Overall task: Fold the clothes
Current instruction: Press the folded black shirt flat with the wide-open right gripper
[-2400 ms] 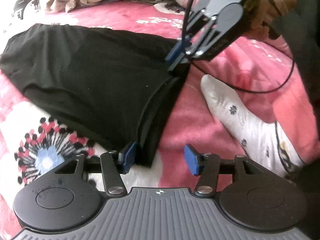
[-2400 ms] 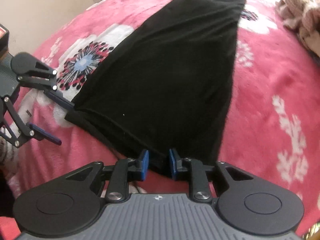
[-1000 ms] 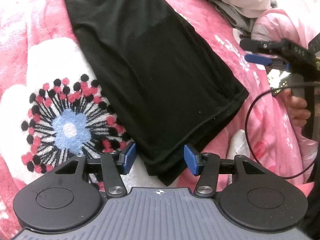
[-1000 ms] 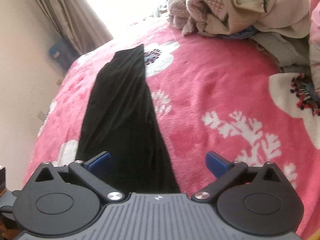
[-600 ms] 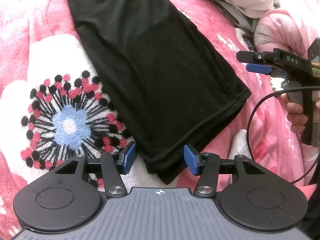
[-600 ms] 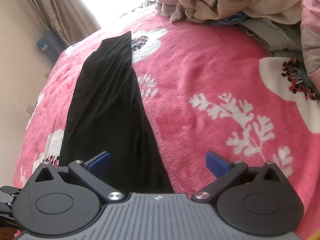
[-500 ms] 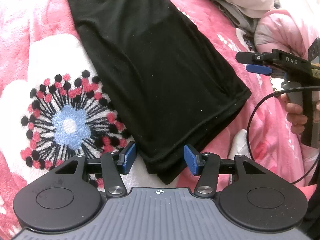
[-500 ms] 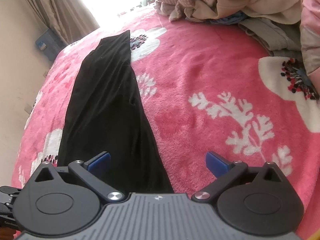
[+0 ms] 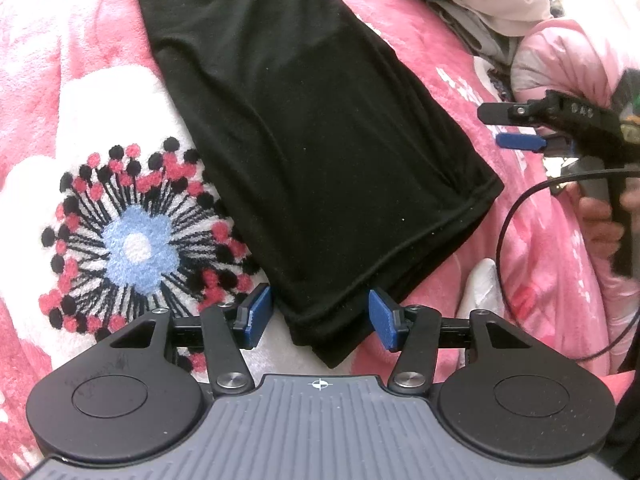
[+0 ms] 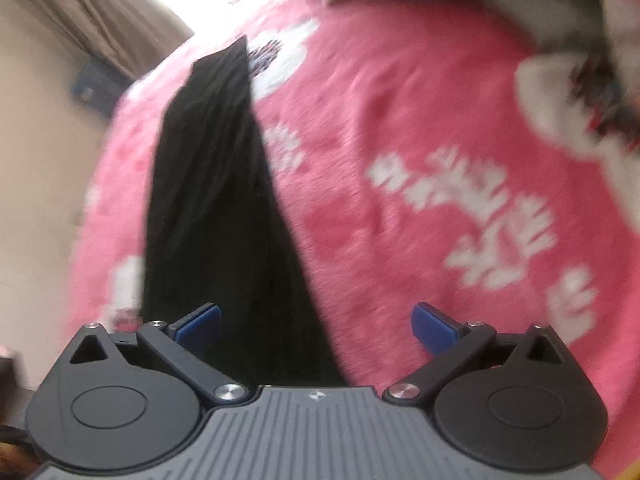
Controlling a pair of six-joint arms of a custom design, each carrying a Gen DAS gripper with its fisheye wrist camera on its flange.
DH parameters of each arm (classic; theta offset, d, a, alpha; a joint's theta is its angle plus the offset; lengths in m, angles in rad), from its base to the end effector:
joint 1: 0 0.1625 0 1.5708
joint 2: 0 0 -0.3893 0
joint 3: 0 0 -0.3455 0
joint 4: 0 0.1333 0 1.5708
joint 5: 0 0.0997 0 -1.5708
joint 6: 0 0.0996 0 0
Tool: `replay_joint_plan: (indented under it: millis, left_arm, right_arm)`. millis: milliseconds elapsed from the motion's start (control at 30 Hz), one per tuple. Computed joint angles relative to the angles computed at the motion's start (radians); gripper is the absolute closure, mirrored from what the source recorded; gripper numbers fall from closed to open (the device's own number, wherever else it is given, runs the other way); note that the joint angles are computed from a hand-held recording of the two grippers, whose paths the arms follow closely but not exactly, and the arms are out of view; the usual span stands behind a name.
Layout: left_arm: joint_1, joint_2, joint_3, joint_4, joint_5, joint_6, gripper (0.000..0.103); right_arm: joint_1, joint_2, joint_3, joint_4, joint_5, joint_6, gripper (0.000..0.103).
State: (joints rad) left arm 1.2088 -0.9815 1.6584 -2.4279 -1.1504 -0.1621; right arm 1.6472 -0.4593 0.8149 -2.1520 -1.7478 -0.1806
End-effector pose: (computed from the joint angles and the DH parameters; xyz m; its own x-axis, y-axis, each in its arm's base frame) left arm -0.0498 -0.6228 0.1981 -0.9244 0.1031 -0.3673 0.2019 0.9491 -0.2417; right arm 0.1759 -0.7808 0.1415 -0.9551 -0.2098 0.2090 -0.2500 0.9496 -0.1892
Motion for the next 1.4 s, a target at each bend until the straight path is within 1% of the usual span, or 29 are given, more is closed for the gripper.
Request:
replay_joint_plan:
  millis: [167,233,367,433,467,533,600,667,733,800,833,867,900,967,1000,1100,1200,1233,1267,1300,1333,1367,1400]
  left_arm:
    - [0.007,-0.002,0.006,-0.028,-0.019,0.023,0.050]
    - [0.014,-0.004,0.008,-0.049,-0.033,0.022,0.051]
    - [0.026,0.000,0.012,-0.097,-0.038,0.035,0.053]
    - [0.033,0.008,0.012,-0.123,-0.040,0.043,0.054]
    - [0.037,0.013,0.011,-0.135,-0.043,0.045,0.055]
    - [0.042,0.018,0.019,-0.161,-0.049,0.042,0.055]
    - [0.039,0.015,0.033,-0.180,-0.049,0.041,0.054]
    - [0.037,0.003,0.052,-0.175,-0.068,0.045,0.054]
    - [0.037,-0.010,0.072,-0.172,-0.092,0.046,0.054]
    - [0.038,-0.014,0.078,-0.165,-0.117,0.052,0.054]
    - [0.038,-0.013,0.077,-0.165,-0.117,0.059,0.055]
    - [0.038,-0.009,0.071,-0.168,-0.112,0.062,0.058]
    - [0.042,-0.003,0.062,-0.173,-0.110,0.052,0.062]
    - [0.056,0.008,0.041,-0.182,-0.119,0.015,0.063]
    - [0.065,0.014,0.028,-0.178,-0.131,-0.007,0.064]
    - [0.077,0.018,0.024,-0.172,-0.151,-0.034,0.064]
    - [0.071,0.004,0.048,-0.169,-0.162,-0.034,0.064]
    - [0.070,0.001,0.055,-0.167,-0.170,-0.036,0.064]
    - [0.070,-0.002,0.060,-0.165,-0.176,-0.039,0.065]
    - [0.070,-0.001,0.059,-0.161,-0.176,-0.042,0.067]
    - [0.070,0.003,0.054,-0.157,-0.173,-0.045,0.070]
    - [0.071,0.008,0.045,-0.149,-0.167,-0.057,0.078]
    - [0.073,0.014,0.035,-0.140,-0.163,-0.075,0.085]
  right_arm:
    - [0.012,0.081,-0.149,0.096,0.042,-0.088,0.000]
    - [0.014,0.125,-0.223,0.143,0.047,-0.115,0.001]
    - [0.012,0.205,-0.356,0.225,0.052,-0.173,0.005]
    - [0.011,0.217,-0.364,0.224,0.050,-0.206,0.004]
    - [0.009,0.211,-0.344,0.210,0.052,-0.221,0.004]
    - [0.002,0.176,-0.269,0.164,0.064,-0.256,0.004]
    - [-0.006,0.132,-0.192,0.143,0.082,-0.279,0.004]
    - [-0.015,0.089,-0.126,0.146,0.103,-0.307,0.004]
    - [-0.021,0.064,-0.097,0.178,0.119,-0.323,0.004]
    - [-0.022,0.065,-0.114,0.217,0.134,-0.323,0.005]
    - [-0.021,0.071,-0.127,0.223,0.145,-0.318,0.010]
    - [-0.021,0.082,-0.146,0.227,0.156,-0.305,0.014]
    - [-0.022,0.098,-0.173,0.228,0.167,-0.285,0.015]
    - [-0.023,0.135,-0.234,0.243,0.180,-0.246,0.018]
    - [-0.025,0.155,-0.270,0.269,0.176,-0.231,0.018]
    - [-0.036,0.155,-0.276,0.306,0.198,-0.218,0.020]
    - [-0.054,0.135,-0.273,0.415,0.231,-0.198,0.029]
    - [-0.057,0.124,-0.258,0.433,0.229,-0.199,0.034]
    - [-0.061,0.116,-0.244,0.439,0.228,-0.189,0.040]
    - [-0.064,0.111,-0.235,0.440,0.229,-0.171,0.043]
    - [-0.065,0.111,-0.234,0.446,0.225,-0.153,0.055]
    - [-0.065,0.116,-0.242,0.458,0.216,-0.136,0.071]
    - [-0.065,0.122,-0.252,0.470,0.208,-0.119,0.079]
